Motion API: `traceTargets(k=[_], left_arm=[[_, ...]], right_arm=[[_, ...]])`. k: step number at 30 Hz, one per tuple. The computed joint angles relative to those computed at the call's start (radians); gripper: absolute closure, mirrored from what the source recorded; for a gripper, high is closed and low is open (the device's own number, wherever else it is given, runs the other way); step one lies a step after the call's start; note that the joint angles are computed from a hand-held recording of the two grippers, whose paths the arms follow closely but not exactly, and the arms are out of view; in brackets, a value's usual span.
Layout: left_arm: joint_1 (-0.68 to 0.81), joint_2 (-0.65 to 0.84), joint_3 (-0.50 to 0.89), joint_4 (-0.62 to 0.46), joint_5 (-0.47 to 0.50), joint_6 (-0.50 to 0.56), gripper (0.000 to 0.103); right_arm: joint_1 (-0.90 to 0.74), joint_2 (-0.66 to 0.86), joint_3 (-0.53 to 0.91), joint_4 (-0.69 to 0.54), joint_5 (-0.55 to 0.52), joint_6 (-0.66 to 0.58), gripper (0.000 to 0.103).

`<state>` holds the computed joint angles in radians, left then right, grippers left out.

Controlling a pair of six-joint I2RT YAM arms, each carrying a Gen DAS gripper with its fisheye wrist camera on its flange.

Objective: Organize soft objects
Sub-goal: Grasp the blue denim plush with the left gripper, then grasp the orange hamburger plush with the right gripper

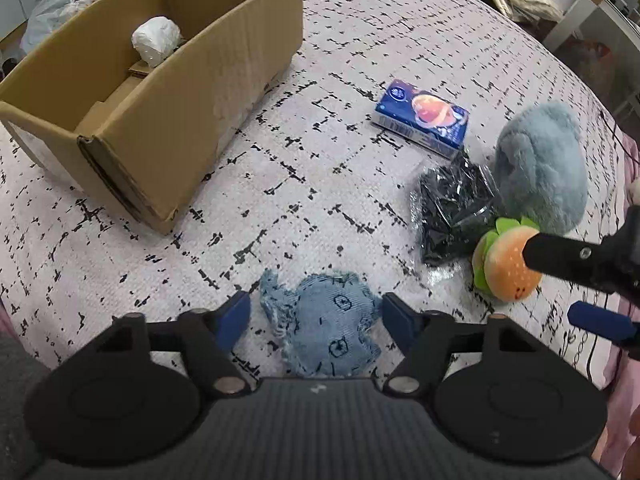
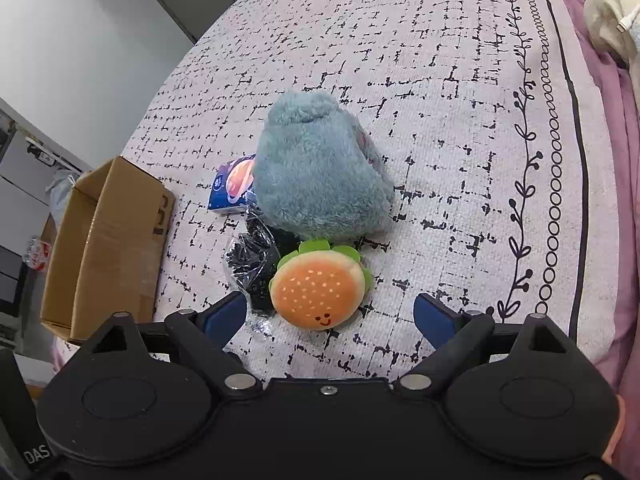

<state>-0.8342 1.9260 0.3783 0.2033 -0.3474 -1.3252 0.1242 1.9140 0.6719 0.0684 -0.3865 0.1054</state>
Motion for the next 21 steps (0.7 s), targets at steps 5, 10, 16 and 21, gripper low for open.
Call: traceTargets(k=[5, 10, 16, 21], left_arm=[[0.001, -0.007, -0.003, 0.004, -0.015, -0.014, 0.064], [-0.006, -0.053, -0.029, 0.006, -0.029, -0.044, 0.074], [-0.035, -0.175, -0.058, -0.061, -0.074, -0.063, 0.074], [-0.057, -0.303, -0.063, -0.176, -0.114, -0.075, 0.074]], right_arm=[[0.017, 0.034, 0.006, 0.019, 0.028, -0.013, 0.051], [0.01, 0.033, -0.009, 0.038, 0.017, -0.027, 0.085], [0.002, -0.027, -0.05, 0.053, -0.023, -0.057, 0.103], [-0.056, -0.064, -0.072, 0.055, -0.135, -0.051, 0.103]])
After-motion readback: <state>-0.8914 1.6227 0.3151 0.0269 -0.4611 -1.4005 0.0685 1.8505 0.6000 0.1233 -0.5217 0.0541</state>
